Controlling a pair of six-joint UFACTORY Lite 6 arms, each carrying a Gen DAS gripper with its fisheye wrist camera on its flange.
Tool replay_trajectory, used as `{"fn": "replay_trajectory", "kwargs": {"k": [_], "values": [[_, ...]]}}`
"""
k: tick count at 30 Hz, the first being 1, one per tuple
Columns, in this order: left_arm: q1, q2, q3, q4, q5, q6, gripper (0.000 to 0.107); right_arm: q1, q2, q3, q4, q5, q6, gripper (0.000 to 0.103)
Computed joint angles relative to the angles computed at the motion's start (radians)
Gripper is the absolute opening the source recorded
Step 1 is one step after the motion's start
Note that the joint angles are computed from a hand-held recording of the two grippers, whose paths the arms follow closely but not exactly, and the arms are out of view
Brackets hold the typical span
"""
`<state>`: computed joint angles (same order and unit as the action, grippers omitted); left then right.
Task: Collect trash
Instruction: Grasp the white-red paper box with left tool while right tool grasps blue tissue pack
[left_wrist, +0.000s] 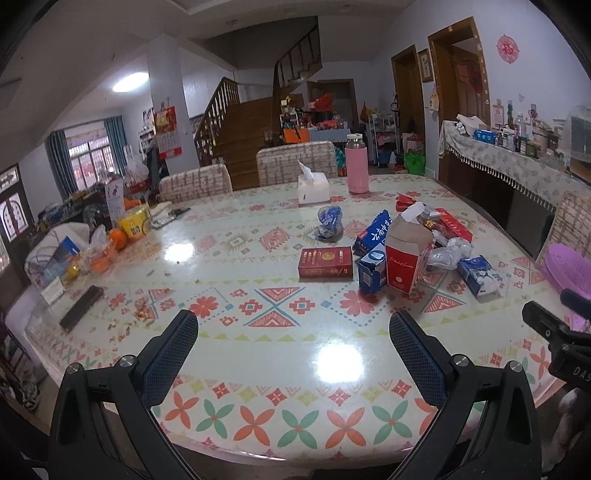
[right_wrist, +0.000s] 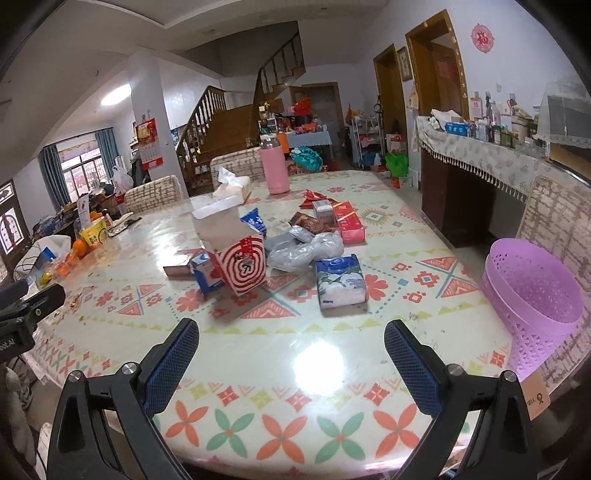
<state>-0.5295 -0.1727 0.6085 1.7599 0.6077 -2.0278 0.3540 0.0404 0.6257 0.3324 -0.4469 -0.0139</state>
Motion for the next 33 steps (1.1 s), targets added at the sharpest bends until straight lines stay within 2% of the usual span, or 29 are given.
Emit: {"fn": "replay_trajectory", "kwargs": {"k": [9, 14, 18, 22, 27, 33], "values": [[-0.108, -0.063, -0.045, -0.058, 0.098, 0.051, 0.103, 0.026, -0.165, -0.133, 0.054, -0.051, -0.025, 0.103], [-0.129, -0.074, -0.050, -0.066, 0.107, 0.054, 0.103, 0.026, -0.221, -0.184, 0.056, -0.074, -0.020, 0.103], [-0.122, -0.063, -0.045, -0.061, 0.079, 0.044, 0.103, 0.053, -0.238, -0.206, 0.115, -0.097, -0.080, 0.103], [-0.095, -0.050, -0.046, -0.042, 0.051, 0.015, 0.103, 0.071, -0.214, -0.200, 0.137, -0.119, -0.112, 0.103], [-0.068, 0.007, -0.027, -0.019, 0.091, -0.009, 0.103, 0.054, -0.152, -0.160, 0.089, -0.110, -0.077, 0.103], [0.022, 0.075, 0.033, 0.020, 0.033, -0.022, 0.103, 0.022, -0.082, -0.097, 0.037, -0.080, -0.043, 0.103]]}}
